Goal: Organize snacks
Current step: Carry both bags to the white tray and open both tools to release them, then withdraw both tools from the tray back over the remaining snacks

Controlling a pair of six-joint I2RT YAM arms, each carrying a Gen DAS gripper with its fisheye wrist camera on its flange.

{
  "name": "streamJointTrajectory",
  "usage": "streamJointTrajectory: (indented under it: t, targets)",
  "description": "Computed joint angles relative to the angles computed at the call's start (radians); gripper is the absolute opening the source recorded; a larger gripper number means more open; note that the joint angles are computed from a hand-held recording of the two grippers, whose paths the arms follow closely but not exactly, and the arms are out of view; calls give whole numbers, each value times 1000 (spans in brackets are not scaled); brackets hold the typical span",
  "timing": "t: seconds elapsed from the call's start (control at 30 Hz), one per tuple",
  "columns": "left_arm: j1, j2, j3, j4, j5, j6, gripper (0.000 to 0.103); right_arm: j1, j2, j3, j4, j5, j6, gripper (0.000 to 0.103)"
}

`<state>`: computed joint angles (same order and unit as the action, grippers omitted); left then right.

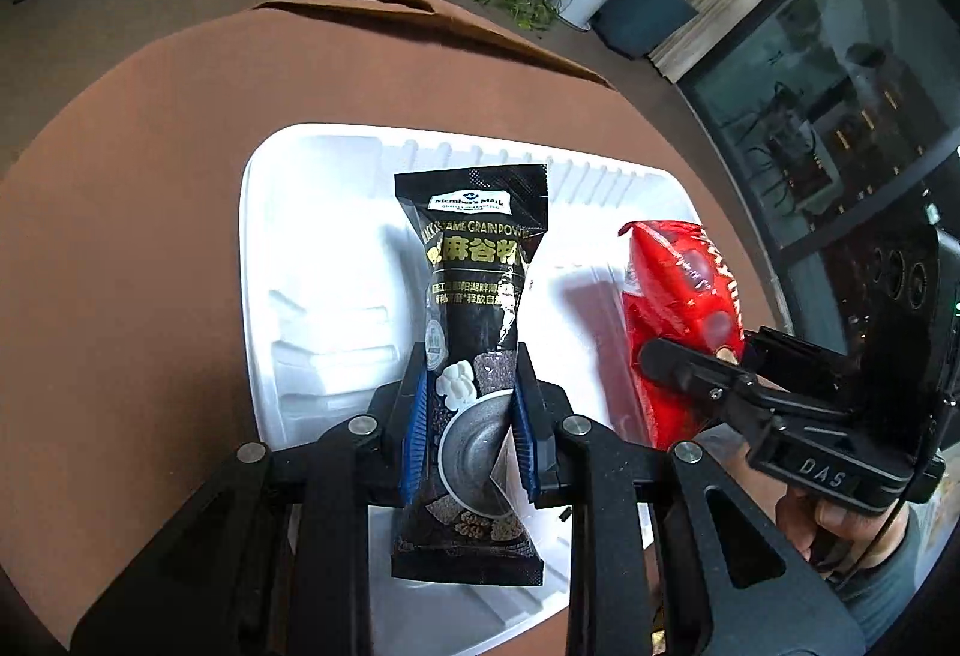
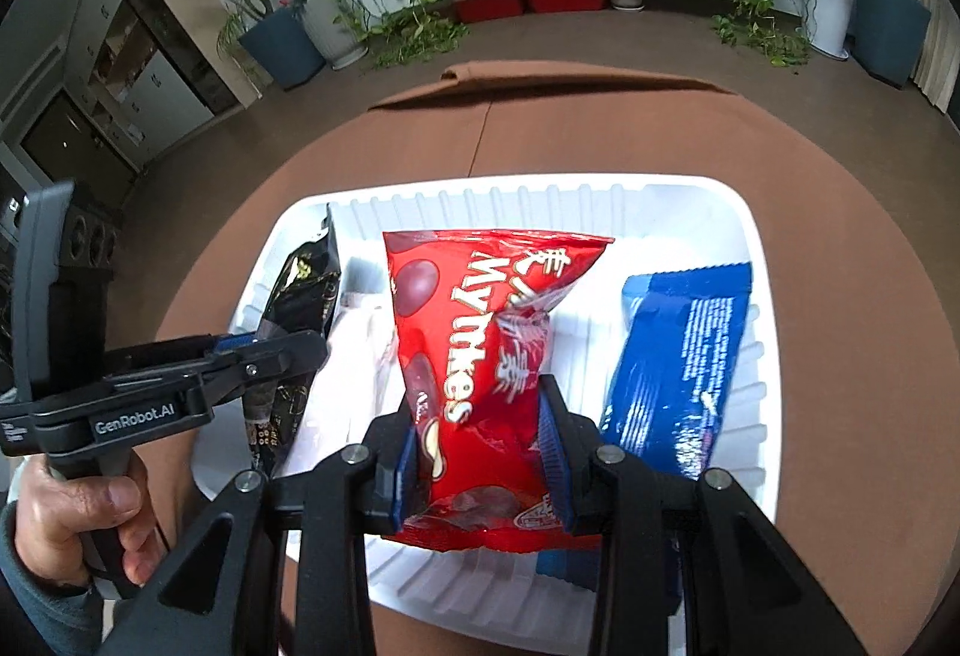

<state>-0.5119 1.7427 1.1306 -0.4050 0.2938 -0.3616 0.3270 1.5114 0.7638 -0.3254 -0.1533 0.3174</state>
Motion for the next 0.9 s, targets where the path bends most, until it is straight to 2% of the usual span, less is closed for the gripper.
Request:
streamJointTrajectory:
  t: [0.23,0.3,0.37,0.43,0.63,0.7,0.73,0.8,0.87,0.9]
  targets:
    - [-34,45,46,-8,-50,-15,25,10,30,-19,21,15,-5,37]
    - [-45,61,55,-1,-61,-28,30,8,30,-28,35,14,-4,38]
    - [-54,65,57,4,-71,-39,49,3,31,-32,41,12,-4,38]
    - [-63,66,58,13,-75,-45,54,1,31,-36,45,12,-6,39]
    - [-78,49,39,23,-86,-57,60,-4,21,-48,48,22,-4,51]
    - [-73,29,26,24,-84,-59,65,-10,-2,-56,44,20,-6,57]
    - [-72,11,16,25,-85,-61,70,-13,-15,-58,39,20,-4,59]
    - [-74,-34,-6,26,-93,-66,77,-19,-65,-63,22,27,9,70]
    - [-76,-86,-32,28,-100,-72,89,-27,-132,-68,-1,26,18,73]
    - [-82,-127,-56,34,-104,-76,91,-34,-182,-73,-17,25,23,77]
